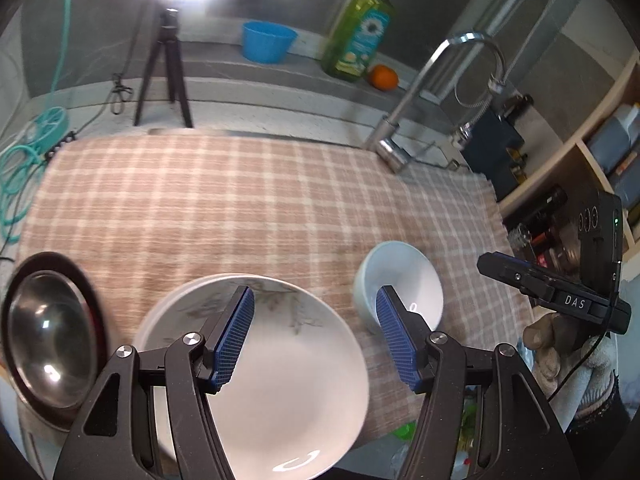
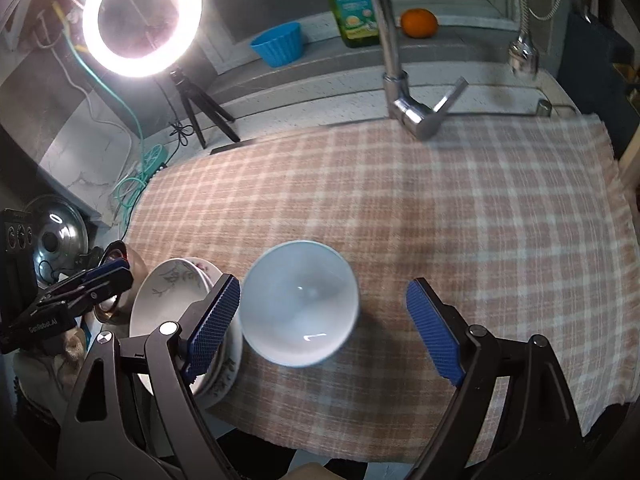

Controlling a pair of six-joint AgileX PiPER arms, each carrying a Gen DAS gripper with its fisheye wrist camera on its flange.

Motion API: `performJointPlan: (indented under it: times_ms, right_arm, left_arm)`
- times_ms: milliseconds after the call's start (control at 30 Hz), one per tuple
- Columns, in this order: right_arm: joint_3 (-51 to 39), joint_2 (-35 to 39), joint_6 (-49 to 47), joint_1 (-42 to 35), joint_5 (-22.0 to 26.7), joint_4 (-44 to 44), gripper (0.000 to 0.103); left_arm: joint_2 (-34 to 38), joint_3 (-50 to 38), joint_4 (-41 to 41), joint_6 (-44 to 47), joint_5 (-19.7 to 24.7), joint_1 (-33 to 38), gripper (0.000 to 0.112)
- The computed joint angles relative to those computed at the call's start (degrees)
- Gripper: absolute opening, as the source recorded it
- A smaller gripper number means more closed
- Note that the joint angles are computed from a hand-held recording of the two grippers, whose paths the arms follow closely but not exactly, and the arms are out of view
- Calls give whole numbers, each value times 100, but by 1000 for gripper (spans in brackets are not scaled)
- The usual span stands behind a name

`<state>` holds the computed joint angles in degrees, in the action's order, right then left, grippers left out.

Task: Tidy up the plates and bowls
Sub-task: 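Move both grippers to the white ceramic bowl rim and close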

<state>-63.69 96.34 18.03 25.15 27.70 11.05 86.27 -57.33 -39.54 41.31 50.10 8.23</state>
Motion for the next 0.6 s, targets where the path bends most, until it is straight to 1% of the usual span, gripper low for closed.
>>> performJointPlan:
  times_ms: [133, 300, 400, 467, 500, 567, 600]
  right_arm:
    - [269, 40, -373, -130, -185, 411, 88]
    - [382, 183, -759, -202, -336, 850, 88]
    - [411, 301, -1092, -237, -426, 1203, 88]
    - [414, 392, -1339, -252, -458, 1468, 87]
    - [423, 422, -1471, -257, -469, 1605, 86]
    - [390, 522, -1713, -276, -433, 1835, 79]
    - [358, 586, -1859, -289, -395, 1955, 73]
  left_arm:
    - [245, -3, 207, -238, -285, -636, 63]
    - [581, -125, 331, -426, -358, -1015, 60]
    - [737, -204, 465, -525, -416, -1205, 53]
    - [877, -293, 512, -558, -392, -1266, 44]
    - [949, -345, 564, -608, -388, -1301, 42]
    - [1066, -423, 620, -690, -371, -1338, 40]
    - [1129, -459, 622, -718, -352, -1339, 39]
